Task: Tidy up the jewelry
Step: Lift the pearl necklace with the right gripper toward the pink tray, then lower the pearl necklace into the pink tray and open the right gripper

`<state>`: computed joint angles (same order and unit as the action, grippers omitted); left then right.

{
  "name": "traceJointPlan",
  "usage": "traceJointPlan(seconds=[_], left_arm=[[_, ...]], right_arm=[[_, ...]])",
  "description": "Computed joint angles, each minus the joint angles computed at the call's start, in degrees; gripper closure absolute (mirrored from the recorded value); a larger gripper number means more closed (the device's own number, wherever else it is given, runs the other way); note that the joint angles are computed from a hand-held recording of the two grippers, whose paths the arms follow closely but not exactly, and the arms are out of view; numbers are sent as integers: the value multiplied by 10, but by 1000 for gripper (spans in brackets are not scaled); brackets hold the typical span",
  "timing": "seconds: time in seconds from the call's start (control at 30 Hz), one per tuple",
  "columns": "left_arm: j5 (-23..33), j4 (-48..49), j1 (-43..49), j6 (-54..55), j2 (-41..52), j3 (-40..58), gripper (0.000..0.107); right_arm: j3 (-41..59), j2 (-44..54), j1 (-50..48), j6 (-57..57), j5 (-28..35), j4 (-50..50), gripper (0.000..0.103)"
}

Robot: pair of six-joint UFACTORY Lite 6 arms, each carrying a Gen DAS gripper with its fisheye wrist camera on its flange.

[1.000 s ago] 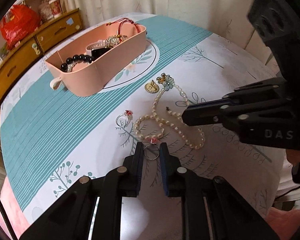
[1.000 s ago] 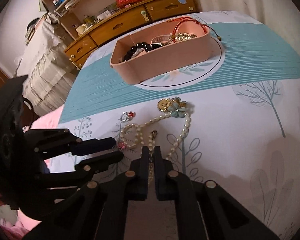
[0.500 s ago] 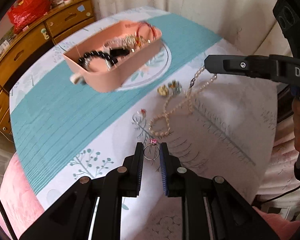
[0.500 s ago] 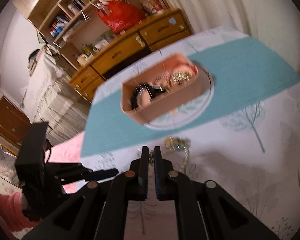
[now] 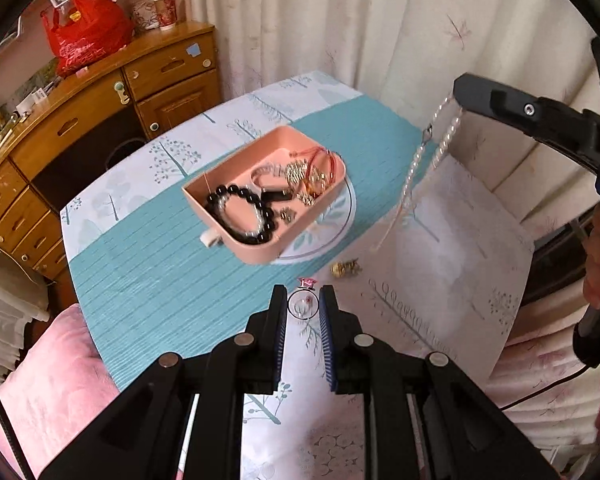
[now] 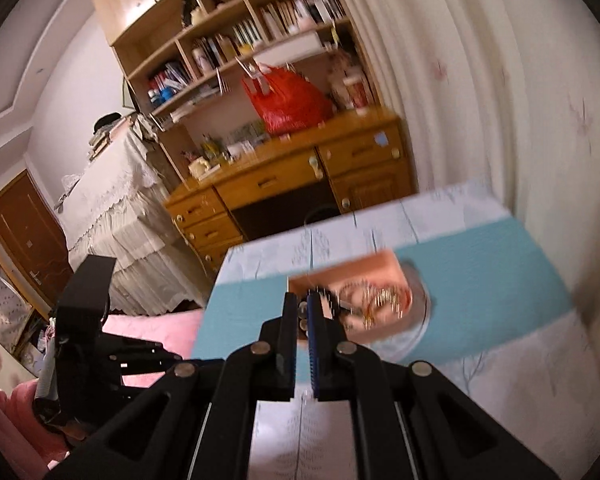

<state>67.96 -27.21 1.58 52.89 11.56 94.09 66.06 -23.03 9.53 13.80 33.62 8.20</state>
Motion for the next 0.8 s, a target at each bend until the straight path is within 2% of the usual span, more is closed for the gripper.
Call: traceJointPlan(seconds=[0.2,0.37,0.5,0.73,0.77,0.8], left_arm=[[13,-12,-8,-90,70,121,93],[-21,-16,-31,-152,120,179,93],[-34,-10,-50,-211,175,242,93],[-82,-4,-76,-285,250,290,93],[-96,-8,-80,-292,256,278,92],[-110,-2,-86,-307,258,266,80]], right_arm=[[74,50,-27,-73,-28,61,99],[122,112,-73,-226,-49,207,99],[173,189,-112,-334,-28,325,99],[211,285,-153,-411,25,408,98],[209,296,-157,-409,31,409,98],[206,309,-161,-409,37,411,98]])
